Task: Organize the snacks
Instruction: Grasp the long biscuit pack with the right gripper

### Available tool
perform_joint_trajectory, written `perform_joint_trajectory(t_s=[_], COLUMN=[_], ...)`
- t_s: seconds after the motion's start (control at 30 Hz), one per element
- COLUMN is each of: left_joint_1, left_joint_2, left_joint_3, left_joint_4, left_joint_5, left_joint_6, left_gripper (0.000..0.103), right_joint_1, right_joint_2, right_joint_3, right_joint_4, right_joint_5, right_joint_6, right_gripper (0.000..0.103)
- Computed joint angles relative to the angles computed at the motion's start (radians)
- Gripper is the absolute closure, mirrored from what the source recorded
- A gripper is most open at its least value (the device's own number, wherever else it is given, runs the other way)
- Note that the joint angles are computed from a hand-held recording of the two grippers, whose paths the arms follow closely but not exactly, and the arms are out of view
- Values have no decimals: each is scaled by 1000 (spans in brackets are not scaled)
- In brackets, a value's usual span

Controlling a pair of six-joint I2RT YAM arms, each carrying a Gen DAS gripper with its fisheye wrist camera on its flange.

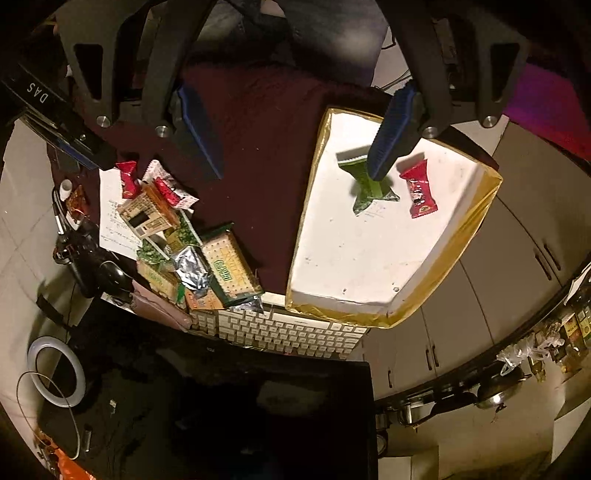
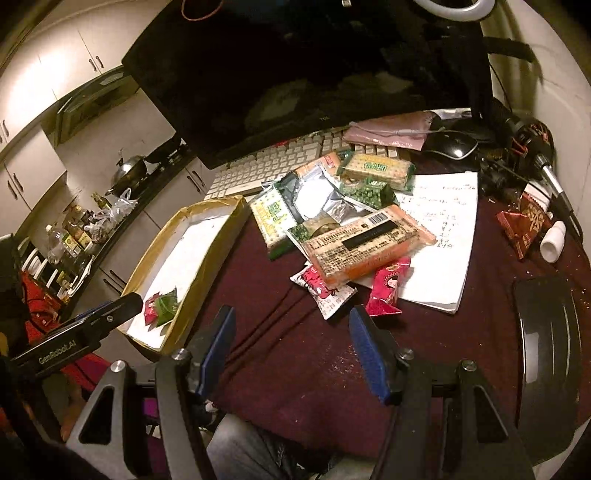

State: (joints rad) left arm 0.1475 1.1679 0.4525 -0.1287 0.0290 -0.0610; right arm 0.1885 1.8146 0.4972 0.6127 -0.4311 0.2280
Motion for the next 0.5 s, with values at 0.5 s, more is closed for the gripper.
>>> perform_joint_trajectory(t_s=[0.5], left_joint_1=[49], left_joint_2=[205], left_joint_3=[58], left_joint_4=[94], left_joint_5=[1], left_joint_6=[6], left_gripper=[24], right_joint_1=[15], right_joint_2=[117], right_joint_3=[165], right_joint_4=[-119], right_joint_5=[13], right_joint_6=[14], right_gripper=[40])
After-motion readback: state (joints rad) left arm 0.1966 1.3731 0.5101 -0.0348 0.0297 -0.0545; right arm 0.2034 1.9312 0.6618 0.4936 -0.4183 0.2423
